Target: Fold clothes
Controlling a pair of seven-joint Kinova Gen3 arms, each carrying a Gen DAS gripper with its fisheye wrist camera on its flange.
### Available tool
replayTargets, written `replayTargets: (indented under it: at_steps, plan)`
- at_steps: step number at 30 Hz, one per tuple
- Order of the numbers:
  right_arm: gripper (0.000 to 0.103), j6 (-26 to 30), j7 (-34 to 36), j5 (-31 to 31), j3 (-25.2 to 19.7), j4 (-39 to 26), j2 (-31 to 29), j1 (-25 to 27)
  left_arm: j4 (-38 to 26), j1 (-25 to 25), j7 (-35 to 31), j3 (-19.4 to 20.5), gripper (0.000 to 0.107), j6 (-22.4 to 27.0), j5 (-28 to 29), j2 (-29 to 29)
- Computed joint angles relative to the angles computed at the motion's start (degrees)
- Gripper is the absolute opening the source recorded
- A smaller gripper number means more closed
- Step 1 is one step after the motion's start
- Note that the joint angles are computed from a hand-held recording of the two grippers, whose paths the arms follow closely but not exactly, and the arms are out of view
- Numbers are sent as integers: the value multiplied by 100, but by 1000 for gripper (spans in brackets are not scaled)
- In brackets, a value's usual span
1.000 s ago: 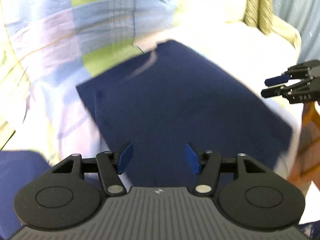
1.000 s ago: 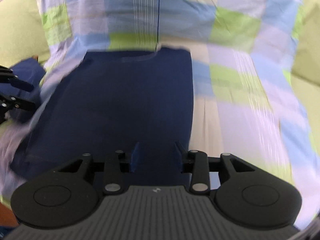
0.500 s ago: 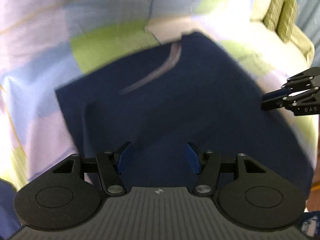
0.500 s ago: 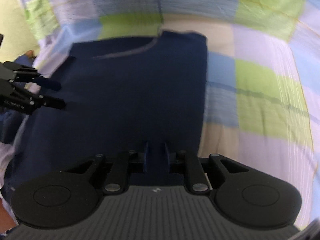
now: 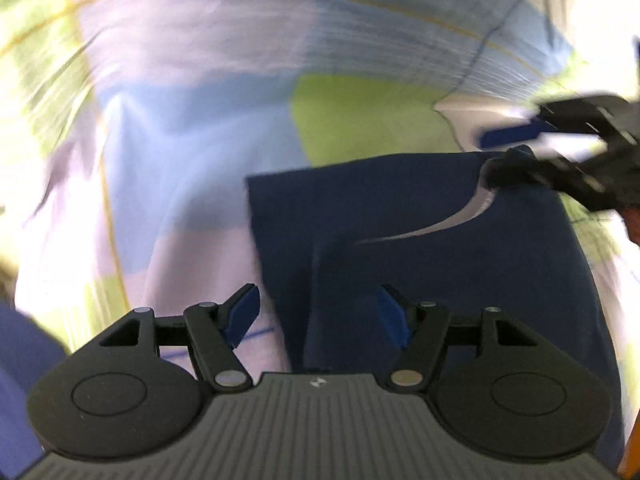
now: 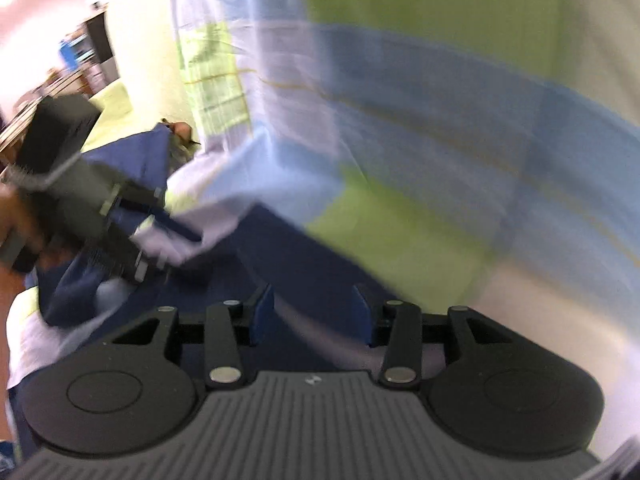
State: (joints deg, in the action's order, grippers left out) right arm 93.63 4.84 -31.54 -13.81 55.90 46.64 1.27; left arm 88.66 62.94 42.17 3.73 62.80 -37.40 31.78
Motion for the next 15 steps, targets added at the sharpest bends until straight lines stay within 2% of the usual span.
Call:
replayTargets:
  at_steps: [3, 7, 10, 11, 12, 15]
  plan:
    - [38, -249, 148, 87, -95, 353, -65, -346, 112, 215, 493, -85, 66, 32, -79, 29]
    - [38, -629, 280, 209, -160, 764, -127, -808, 549, 414, 1236, -165, 66, -271, -462, -114]
    - [36, -771, 130, 452, -72, 805, -82, -1127, 794, 383, 1463, -85, 66, -476, -693, -199]
    - [27, -711, 62, 561, -47, 749, -36, -1221, 860, 356, 1498, -56, 66, -546, -741, -226]
    - [3, -629, 40, 612, -57, 693, 10, -1254, 935, 325, 1513, -29, 68, -631, -795, -260]
    - [4, -342, 297, 383, -223, 624, 25, -931, 1117, 223, 1470, 42, 69, -858, -924, -353]
